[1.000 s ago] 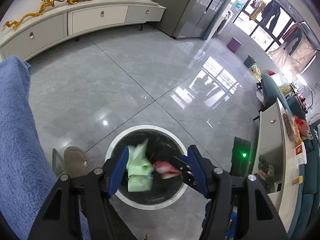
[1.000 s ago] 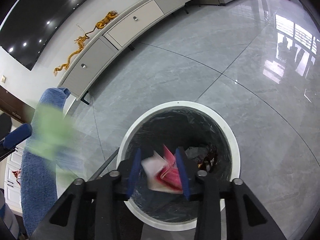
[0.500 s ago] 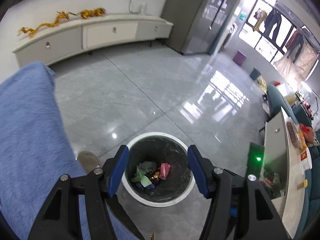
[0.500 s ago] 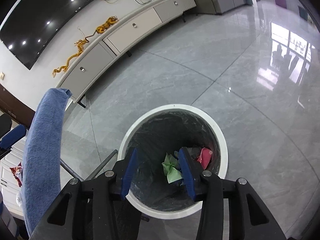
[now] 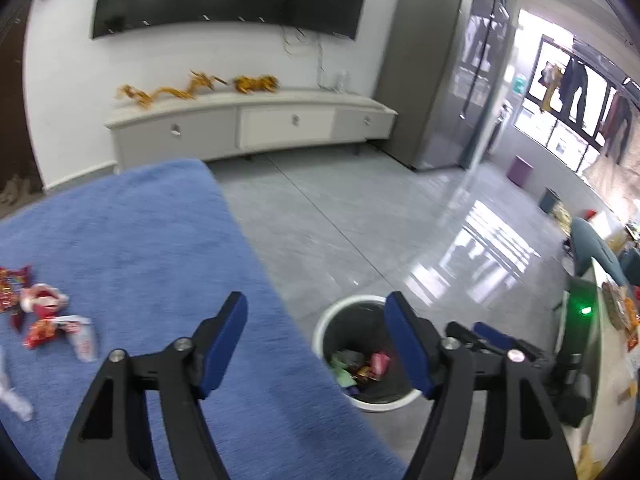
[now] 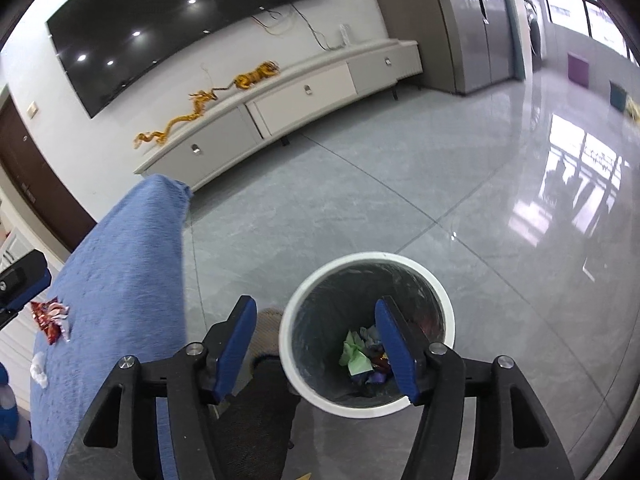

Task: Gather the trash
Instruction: 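Open both tools to drop the green and pink wrappers into the bin, then move both open tools back over the table toward the remaining wrappers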

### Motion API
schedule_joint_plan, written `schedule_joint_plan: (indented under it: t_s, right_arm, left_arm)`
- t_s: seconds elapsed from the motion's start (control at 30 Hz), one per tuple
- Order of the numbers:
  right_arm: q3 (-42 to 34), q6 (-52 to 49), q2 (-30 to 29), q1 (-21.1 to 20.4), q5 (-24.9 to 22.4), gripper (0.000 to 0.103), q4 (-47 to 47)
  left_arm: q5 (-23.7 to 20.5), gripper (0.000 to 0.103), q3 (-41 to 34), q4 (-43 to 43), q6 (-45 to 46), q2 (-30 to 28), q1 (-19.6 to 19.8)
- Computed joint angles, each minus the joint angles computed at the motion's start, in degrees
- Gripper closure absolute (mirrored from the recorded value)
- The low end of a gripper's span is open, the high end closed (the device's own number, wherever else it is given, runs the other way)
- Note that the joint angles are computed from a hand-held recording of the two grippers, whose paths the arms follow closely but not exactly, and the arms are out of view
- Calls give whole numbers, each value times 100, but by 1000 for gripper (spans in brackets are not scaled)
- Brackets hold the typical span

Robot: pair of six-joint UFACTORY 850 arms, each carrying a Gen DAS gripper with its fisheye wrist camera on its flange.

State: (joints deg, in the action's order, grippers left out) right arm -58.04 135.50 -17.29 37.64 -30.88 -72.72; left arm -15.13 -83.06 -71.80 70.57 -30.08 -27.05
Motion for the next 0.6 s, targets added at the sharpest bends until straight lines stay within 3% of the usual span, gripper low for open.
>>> schedule_joint_plan:
  t_s: [0.27,0.47,0.6]
  right_arm:
    - [-675,-947,-87,459,-620,37,418]
    - [-1311,-1771,-319,802,-1039,35,730]
    - [-1619,-2034,-458,994,-1216,35,735]
  left_arm:
    - [391,29,965,-2587,2584,776,318]
    - [342,29,1509,-4297,4248,1179,631]
    - [287,29,1862,-6007,5979,1455,787]
